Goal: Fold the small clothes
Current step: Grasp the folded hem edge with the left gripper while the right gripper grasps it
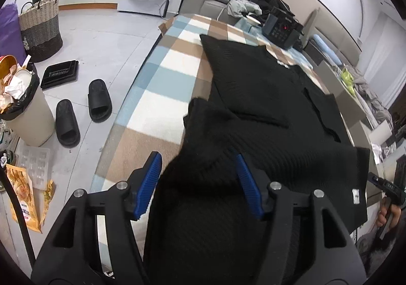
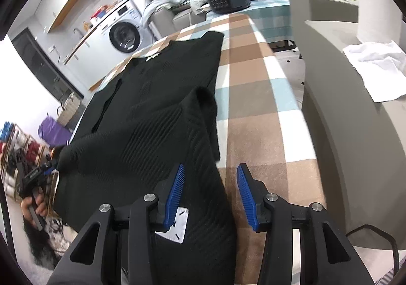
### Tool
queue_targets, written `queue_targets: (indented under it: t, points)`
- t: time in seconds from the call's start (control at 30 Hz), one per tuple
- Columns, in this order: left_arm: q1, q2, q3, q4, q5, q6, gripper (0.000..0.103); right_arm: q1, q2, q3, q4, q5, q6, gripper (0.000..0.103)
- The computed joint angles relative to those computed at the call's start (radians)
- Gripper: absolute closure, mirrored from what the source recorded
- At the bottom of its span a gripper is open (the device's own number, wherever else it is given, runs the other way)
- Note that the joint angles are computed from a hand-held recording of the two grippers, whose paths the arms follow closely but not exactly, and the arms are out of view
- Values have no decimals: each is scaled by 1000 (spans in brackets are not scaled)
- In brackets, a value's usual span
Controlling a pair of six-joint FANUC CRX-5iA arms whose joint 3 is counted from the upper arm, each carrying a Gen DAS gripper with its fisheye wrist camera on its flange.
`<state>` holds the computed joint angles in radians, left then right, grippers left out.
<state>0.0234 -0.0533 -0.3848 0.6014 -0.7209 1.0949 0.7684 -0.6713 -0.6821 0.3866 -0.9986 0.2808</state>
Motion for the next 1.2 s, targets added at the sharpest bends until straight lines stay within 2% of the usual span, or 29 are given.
queue_targets:
  t: [0.17, 0.3, 0.6, 0.8, 0.93, 1.0, 1.07, 1.13, 1.2]
  points:
    - [-8, 10, 4, -53, -16, 42, 44, -39, 55, 28, -80, 39, 105, 59]
    - [-7, 22, 4, -59, -23, 43, 44, -52, 43, 28, -149, 94, 181, 59]
    - [8, 39, 12, -67, -17, 31, 44, -11, 8, 11, -124, 55, 143, 59]
    - [-25, 55, 36, -114, -2, 3, 44, -24, 30, 25, -139, 68, 164, 59]
    - [-51, 58, 60, -186, -6, 9, 44, -20, 29, 24, -139, 72, 169, 59]
    - [-53, 52, 53, -183, -7, -10, 45, -20, 27, 24, -143, 73, 175, 59]
    - [-51, 44, 41, -177, -3, -21, 50, -23, 29, 24, -144, 73, 177, 59]
    - [-48, 36, 38, -197, 8, -6, 72, -27, 31, 24, -148, 78, 181, 59]
    - [-35, 28, 19, -167, 17, -23, 84, -29, 36, 26, -149, 82, 184, 59]
